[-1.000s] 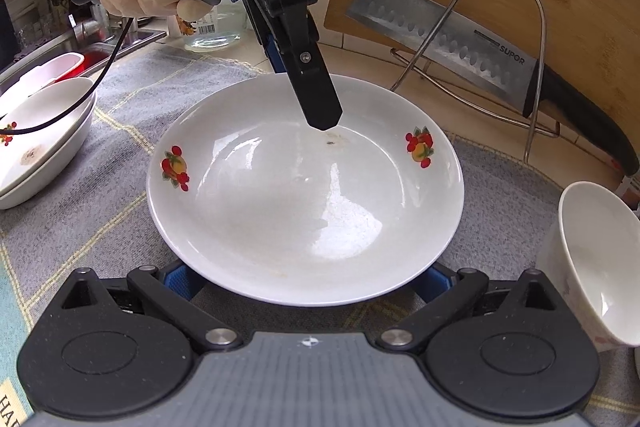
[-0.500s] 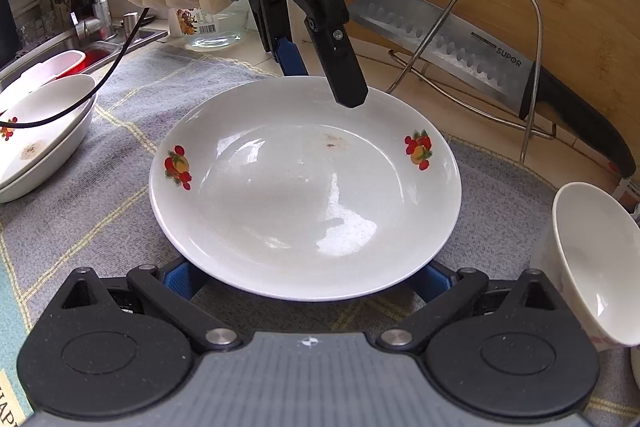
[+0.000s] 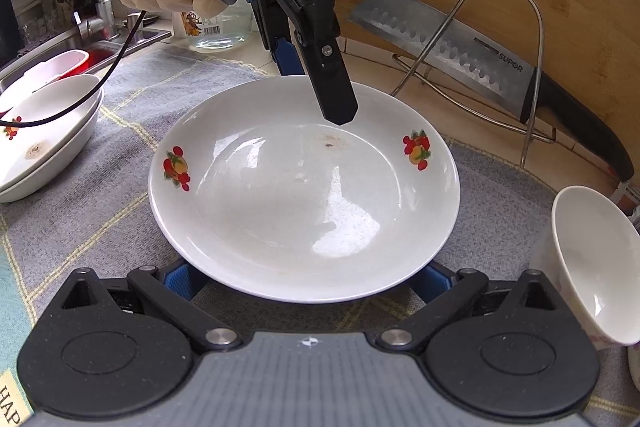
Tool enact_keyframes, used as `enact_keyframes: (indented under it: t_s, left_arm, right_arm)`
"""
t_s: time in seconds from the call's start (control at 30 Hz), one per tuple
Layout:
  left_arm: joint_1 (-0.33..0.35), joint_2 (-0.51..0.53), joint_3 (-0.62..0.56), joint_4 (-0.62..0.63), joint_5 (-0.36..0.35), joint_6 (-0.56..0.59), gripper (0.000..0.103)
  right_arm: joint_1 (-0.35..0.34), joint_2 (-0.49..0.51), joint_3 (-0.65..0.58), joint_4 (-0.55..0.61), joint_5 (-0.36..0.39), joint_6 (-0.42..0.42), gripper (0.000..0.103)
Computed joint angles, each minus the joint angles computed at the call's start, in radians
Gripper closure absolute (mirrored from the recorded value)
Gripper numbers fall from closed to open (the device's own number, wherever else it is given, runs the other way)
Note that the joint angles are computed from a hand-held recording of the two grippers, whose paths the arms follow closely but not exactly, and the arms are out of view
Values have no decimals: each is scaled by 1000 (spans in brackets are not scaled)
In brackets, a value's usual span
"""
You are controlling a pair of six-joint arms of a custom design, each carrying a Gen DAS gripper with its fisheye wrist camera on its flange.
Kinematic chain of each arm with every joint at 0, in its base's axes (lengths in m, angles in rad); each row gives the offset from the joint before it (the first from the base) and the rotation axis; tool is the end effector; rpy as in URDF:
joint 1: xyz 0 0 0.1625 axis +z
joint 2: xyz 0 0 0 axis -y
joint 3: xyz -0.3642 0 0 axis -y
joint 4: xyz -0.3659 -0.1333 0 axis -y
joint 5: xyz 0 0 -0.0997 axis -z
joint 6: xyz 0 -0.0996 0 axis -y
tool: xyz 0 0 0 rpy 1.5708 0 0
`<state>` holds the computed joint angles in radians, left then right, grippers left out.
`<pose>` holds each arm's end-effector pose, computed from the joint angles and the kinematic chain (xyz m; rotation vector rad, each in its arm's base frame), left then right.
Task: Organize plates and bowls
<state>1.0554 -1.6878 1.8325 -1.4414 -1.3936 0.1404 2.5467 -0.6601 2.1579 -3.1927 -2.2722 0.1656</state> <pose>-0.0605 -0.4128 0.3501 0.9668 2.7317 0.3446 0.3888 -0.1797 -0.0423 0.9491 -2.3597 0.6355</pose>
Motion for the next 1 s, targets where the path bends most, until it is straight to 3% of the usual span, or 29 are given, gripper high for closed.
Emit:
enact_keyframes:
  t_s: [0.47, 1.0]
  left_arm:
    - [-51, -95, 20, 44, -4, -35, 11]
    - [-144, -287, 63, 153, 19, -169, 11]
  right_arm:
    - [49, -52, -8, 102, 14, 28, 0]
    - [125, -106, -26, 207, 87, 47, 0]
